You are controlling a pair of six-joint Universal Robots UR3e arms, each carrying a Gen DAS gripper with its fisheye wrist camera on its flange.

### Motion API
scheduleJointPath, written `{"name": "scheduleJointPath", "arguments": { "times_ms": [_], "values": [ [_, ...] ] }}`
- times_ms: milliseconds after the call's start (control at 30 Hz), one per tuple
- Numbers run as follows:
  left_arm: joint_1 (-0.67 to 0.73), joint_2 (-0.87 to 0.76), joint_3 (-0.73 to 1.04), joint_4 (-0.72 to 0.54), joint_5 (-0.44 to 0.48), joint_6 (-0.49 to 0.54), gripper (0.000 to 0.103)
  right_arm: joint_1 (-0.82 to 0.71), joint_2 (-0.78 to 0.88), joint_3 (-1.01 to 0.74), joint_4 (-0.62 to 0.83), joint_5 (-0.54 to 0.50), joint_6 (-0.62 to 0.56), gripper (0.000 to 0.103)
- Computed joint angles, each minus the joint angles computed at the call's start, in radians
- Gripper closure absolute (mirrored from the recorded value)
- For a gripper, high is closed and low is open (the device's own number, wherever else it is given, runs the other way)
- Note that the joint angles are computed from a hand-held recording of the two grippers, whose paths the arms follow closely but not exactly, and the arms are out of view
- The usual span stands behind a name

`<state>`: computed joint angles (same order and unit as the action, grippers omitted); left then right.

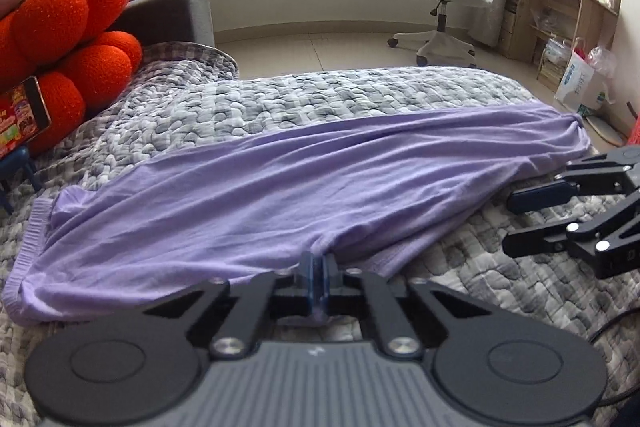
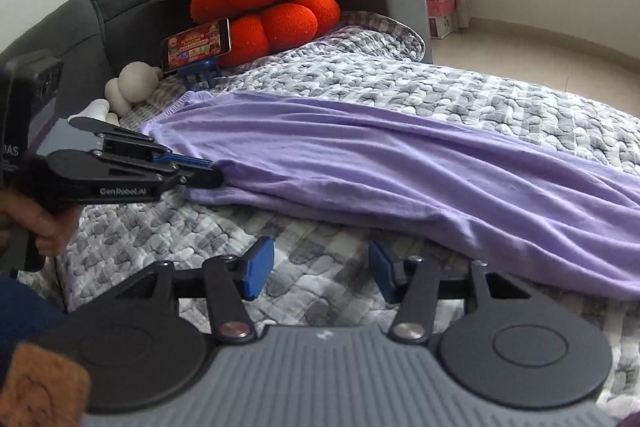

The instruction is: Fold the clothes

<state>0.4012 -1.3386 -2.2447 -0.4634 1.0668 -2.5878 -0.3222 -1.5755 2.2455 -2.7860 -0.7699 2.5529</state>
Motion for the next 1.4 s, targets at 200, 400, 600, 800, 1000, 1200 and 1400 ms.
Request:
{"name": "scheduleJointPath", "arguments": {
  "times_ms": [200,400,600,800,1000,1200,1400],
  "values": [
    [0.097,0.12,-0.047,-0.077,-0.09,0.013,0.101,0.03,0.134,-0.023,-0.331,-0.079,0.146,0.049],
    [0.115,0.146,-0.074,-0.039,-0.104,-0.005,0.101,0.049,0.145,-0.031,-0.324,-0.095,0.073,0.046],
    [0.127,0.18,-0.079,-0.084,-0.113,0.026,0.101,0.07,0.054,-0.05,-0.12,-0.16,0.027,0.046],
    [0.139,0.229,-0.111,-0.147,-0.112,0.119,0.101,-0.025,-0.09,0.084,-0.046,-0.093,-0.059,0.046],
    [0.147,0.246,-0.123,-0.16,-0.108,0.145,0.101,-0.146,-0.035,0.153,-0.287,-0.092,0.125,0.047],
    [0.159,0.249,-0.127,-0.2,-0.112,0.191,0.101,-0.35,-0.14,0.22,-0.192,-0.032,0.101,0.045],
    [0.151,0.227,-0.116,-0.197,-0.11,0.195,0.1,-0.555,-0.139,0.216,-0.137,0.053,0.18,0.044]
  ]
}}
